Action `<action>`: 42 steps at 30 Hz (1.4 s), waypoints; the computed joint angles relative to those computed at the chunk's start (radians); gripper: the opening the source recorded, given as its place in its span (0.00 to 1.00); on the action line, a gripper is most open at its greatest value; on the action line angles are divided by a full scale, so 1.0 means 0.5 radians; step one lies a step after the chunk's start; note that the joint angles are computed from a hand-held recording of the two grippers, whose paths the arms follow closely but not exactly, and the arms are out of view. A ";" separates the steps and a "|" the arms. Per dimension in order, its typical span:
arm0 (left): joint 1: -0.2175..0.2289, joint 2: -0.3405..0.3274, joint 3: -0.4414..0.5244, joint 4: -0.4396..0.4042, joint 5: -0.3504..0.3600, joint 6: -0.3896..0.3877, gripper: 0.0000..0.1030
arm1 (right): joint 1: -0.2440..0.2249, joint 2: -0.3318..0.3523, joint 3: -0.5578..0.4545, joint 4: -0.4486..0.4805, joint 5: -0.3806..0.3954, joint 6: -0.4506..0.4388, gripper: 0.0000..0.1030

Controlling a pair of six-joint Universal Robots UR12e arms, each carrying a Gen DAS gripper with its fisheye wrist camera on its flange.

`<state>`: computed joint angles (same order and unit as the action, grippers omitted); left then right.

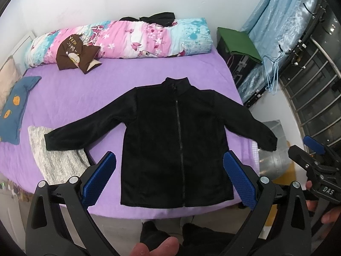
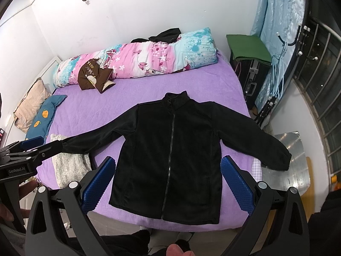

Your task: Fold large clothes

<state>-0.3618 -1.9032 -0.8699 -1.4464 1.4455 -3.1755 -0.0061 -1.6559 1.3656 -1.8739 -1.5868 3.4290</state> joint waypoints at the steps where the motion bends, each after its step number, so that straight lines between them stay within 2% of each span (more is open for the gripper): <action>1: 0.000 0.001 0.000 -0.001 0.001 0.000 0.94 | 0.001 0.002 -0.003 0.002 0.002 0.000 0.94; 42: 0.007 -0.030 0.028 -0.022 0.025 0.005 0.94 | -0.002 0.021 0.010 -0.014 0.026 -0.023 0.94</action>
<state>-0.3582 -1.9180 -0.8558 -1.4574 1.4579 -3.1732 -0.0070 -1.6454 1.3704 -1.8809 -1.5738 3.4173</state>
